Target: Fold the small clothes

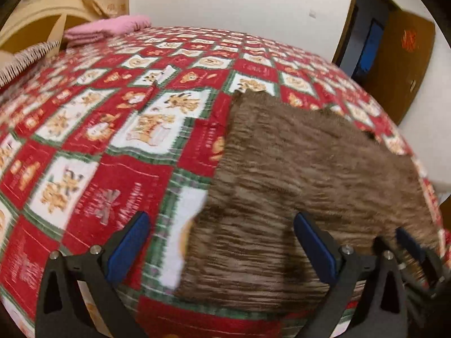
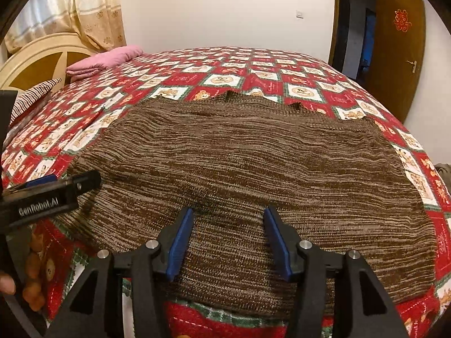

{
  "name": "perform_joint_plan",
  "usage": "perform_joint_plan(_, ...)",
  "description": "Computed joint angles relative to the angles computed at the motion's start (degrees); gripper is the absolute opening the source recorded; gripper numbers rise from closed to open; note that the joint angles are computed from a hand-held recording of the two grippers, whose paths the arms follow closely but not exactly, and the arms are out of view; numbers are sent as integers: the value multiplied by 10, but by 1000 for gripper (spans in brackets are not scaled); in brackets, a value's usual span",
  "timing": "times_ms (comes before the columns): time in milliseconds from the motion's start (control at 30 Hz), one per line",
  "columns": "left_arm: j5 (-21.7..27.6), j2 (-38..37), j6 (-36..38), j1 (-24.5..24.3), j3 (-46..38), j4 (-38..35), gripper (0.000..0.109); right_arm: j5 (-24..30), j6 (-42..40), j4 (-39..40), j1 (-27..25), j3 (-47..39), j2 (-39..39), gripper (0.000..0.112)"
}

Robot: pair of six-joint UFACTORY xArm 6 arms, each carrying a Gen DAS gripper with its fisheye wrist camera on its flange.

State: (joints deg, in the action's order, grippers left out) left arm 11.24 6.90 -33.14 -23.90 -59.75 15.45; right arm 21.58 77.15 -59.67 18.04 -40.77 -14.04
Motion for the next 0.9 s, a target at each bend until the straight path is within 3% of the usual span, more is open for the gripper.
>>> perform_joint_plan(100, -17, 5, 57, -21, -2, -70, 103, -1, 11, -11, 1, -4, 5, 55)
perform_joint_plan(233, 22, 41, 3, -30, -53, 8, 103, 0, 20, -20, 2, -4, 6, 55)
perform_joint_plan(300, 15, 41, 2, -28, -53, 1, 101, -2, 22, -21, 2, -3, 5, 55)
perform_joint_plan(533, -11, 35, 19, -30, -40, -5, 57, -15, 29, -26, -4, 1, 3, 55)
perform_joint_plan(700, -14, 35, 38, -34, -40, -19, 39, -16, 31, -29, -5, 1, 3, 55)
perform_joint_plan(900, 4, 35, 58, -40, -49, -48, 25, -16, 32, -29, -5, 1, 4, 55)
